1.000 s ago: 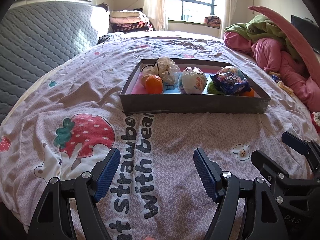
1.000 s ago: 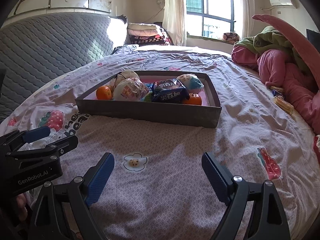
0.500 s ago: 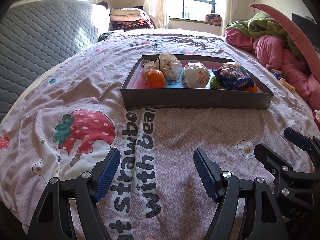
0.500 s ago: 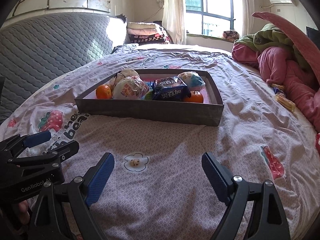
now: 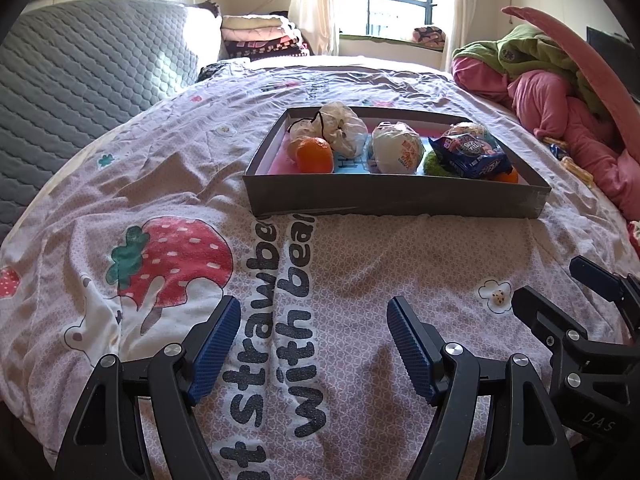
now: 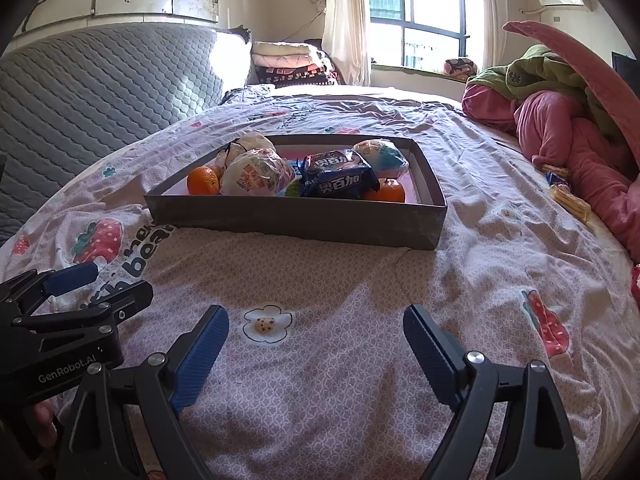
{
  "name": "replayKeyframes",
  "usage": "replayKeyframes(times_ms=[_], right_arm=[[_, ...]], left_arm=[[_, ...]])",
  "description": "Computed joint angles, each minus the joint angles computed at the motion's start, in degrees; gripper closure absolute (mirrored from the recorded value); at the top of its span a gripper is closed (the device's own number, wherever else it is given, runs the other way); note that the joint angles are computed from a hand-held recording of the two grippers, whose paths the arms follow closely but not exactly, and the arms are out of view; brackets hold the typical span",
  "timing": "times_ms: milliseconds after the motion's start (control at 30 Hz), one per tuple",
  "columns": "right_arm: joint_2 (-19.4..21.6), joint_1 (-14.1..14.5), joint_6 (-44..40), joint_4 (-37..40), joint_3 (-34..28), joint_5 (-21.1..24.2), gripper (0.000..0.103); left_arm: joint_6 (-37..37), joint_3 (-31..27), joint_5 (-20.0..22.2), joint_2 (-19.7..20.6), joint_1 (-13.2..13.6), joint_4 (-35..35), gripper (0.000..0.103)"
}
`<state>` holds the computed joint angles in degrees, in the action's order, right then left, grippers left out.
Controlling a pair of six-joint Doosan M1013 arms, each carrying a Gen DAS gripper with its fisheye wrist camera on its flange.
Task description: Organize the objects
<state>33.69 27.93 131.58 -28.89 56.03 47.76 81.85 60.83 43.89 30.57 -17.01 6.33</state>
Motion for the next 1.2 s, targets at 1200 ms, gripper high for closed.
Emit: replayKeyframes(times_ms=[1200], right_arm=[[0.06,0.04,-0.14,-0.16,-0.19,-0.05,0.014]], left_arm=[[1.71,-0.11,0.10,0.01,0.03,-1.78,0.026]])
